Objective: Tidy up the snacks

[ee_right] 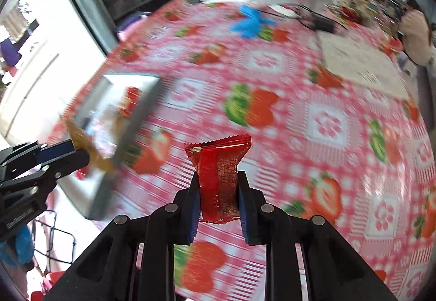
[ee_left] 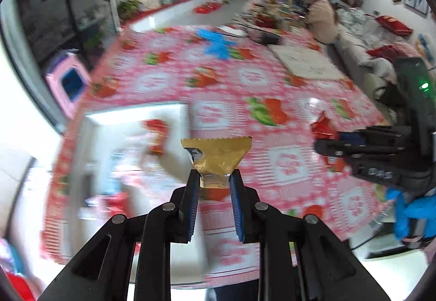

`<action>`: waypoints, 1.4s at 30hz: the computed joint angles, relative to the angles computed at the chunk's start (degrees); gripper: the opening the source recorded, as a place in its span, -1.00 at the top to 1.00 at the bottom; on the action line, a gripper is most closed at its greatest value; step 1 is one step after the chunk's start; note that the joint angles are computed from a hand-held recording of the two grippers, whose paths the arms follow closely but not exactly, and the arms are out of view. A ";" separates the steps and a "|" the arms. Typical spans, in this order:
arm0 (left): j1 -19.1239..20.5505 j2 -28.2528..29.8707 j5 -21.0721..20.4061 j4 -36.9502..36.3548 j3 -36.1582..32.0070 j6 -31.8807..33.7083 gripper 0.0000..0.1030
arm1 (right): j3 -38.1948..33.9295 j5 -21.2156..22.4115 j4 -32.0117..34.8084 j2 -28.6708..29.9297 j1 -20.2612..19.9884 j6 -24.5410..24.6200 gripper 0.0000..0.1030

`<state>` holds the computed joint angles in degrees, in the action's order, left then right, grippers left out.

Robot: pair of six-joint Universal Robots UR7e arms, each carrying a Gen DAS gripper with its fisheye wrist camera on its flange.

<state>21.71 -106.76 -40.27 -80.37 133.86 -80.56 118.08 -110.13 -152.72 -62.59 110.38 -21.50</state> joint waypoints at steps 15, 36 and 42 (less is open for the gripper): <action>3.49 -14.11 -3.56 24.20 -0.86 -17.18 0.52 | -13.55 6.21 9.26 15.95 11.53 0.74 0.51; 6.60 -13.64 -3.12 23.89 1.19 -21.93 -0.99 | -18.95 -1.83 13.79 23.65 14.53 0.97 -1.00; 8.27 -12.62 -5.15 22.85 0.67 -21.50 -0.99 | -18.79 -3.32 13.87 23.46 14.89 -0.07 -1.00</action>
